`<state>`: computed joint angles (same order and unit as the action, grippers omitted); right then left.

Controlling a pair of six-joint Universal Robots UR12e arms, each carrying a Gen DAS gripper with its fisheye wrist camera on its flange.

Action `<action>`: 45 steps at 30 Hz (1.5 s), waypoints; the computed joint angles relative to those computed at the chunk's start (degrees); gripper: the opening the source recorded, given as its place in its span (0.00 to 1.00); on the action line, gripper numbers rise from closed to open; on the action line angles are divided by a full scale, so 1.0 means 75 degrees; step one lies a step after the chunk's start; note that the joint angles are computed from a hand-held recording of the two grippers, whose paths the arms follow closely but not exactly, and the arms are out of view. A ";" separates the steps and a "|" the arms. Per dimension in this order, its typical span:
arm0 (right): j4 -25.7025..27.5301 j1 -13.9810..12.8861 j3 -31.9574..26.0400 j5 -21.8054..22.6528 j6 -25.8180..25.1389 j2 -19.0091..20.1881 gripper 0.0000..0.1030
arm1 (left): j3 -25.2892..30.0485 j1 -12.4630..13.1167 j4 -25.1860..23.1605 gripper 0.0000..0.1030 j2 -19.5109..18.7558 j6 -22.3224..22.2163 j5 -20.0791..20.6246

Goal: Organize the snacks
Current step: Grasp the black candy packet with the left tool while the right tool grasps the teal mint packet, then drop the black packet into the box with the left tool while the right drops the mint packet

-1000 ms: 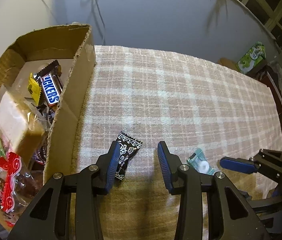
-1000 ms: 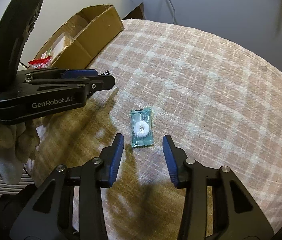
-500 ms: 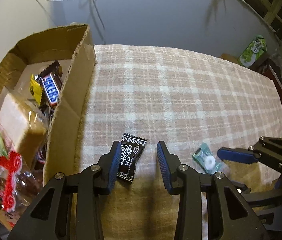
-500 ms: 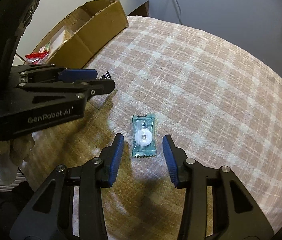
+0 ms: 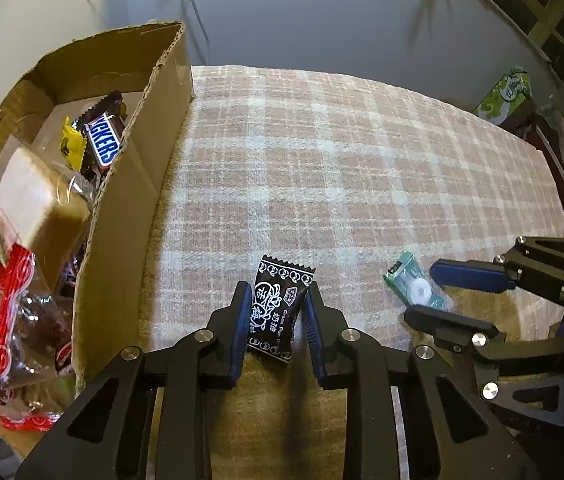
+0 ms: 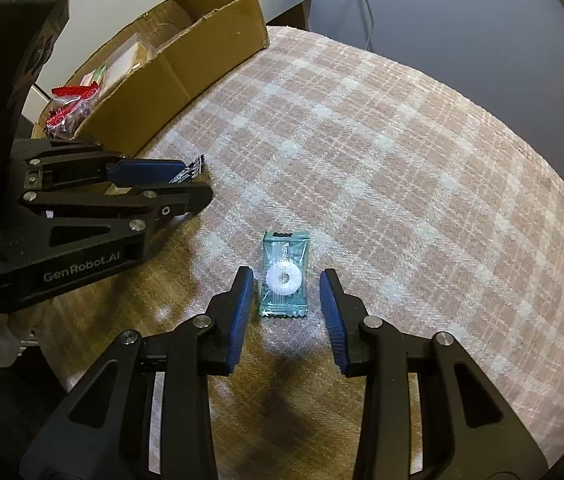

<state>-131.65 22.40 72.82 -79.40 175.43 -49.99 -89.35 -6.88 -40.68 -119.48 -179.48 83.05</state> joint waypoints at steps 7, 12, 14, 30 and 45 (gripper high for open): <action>0.0191 0.0093 -0.0154 -0.0465 -0.0282 0.0072 0.23 | -0.0463 -0.0013 0.0320 0.21 0.0251 0.0103 0.0069; 0.0343 0.0075 -0.0215 -0.0413 -0.0301 0.0095 0.21 | -0.0557 -0.0035 0.0406 0.21 0.0301 -0.0020 0.0083; 0.0312 0.0067 -0.0169 -0.0380 -0.0224 0.0073 0.21 | -0.0588 -0.0001 0.0414 0.21 0.0339 -0.0042 0.0041; -0.0645 -0.0233 0.0516 0.0193 0.0733 -0.0420 0.20 | -0.1139 0.0105 0.0890 0.21 0.1064 -0.0624 -0.0181; -0.0815 -0.0151 -0.0637 0.0165 0.0571 -0.0039 0.20 | -0.0949 0.0516 0.1384 0.21 0.1181 -0.0812 0.0164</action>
<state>-137.76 21.26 68.04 -78.16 179.71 -50.29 -96.46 -3.02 -30.30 -110.62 -185.57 84.29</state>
